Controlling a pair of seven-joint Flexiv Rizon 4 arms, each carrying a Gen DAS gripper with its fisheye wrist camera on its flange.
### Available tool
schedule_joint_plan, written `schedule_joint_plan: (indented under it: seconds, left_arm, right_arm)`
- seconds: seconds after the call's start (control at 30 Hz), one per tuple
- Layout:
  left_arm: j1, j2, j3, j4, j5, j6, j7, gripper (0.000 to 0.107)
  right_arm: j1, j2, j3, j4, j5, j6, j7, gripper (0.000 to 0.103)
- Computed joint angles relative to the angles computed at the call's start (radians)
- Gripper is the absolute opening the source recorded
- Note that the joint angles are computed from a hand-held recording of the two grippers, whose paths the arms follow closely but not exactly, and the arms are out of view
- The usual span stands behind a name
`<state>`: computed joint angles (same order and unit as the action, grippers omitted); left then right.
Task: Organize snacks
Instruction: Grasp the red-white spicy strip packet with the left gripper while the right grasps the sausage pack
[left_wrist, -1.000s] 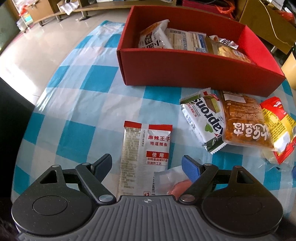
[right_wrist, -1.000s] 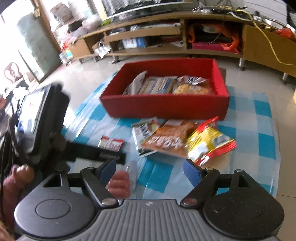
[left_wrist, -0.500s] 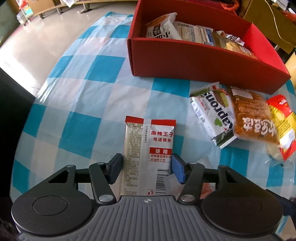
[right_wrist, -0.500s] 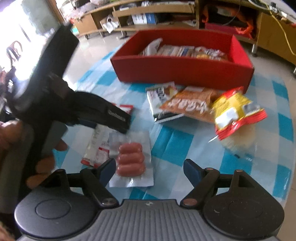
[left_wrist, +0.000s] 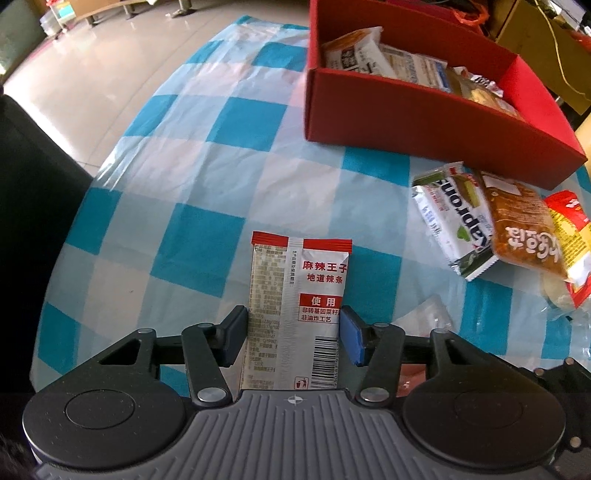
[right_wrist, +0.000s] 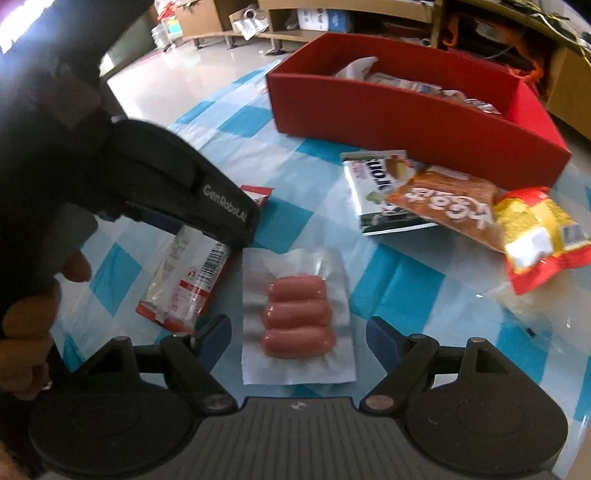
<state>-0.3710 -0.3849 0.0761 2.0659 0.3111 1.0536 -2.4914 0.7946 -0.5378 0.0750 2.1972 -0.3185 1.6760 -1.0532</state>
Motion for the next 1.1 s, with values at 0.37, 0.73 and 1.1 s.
schedule_joint_plan:
  seconds: [0.37,0.73,1.1]
  left_arm:
    - [0.021,0.004,-0.002,0.034,-0.028,0.034,0.023,0.066]
    - [0.003,-0.003,0.009,0.027,-0.011,0.026,0.023,0.068]
    - [0.009,0.007,0.002,0.034,-0.014,0.029,0.007,0.066]
  right_arm:
    - [-0.109,-0.066,0.11,-0.032,0.007,0.042,-0.032,0.101]
    - [0.17,-0.034,-0.143,0.012,0.051,0.035,-0.074,0.097]
    - [0.29,-0.018,-0.278,0.034,0.096,0.058,-0.067,0.066]
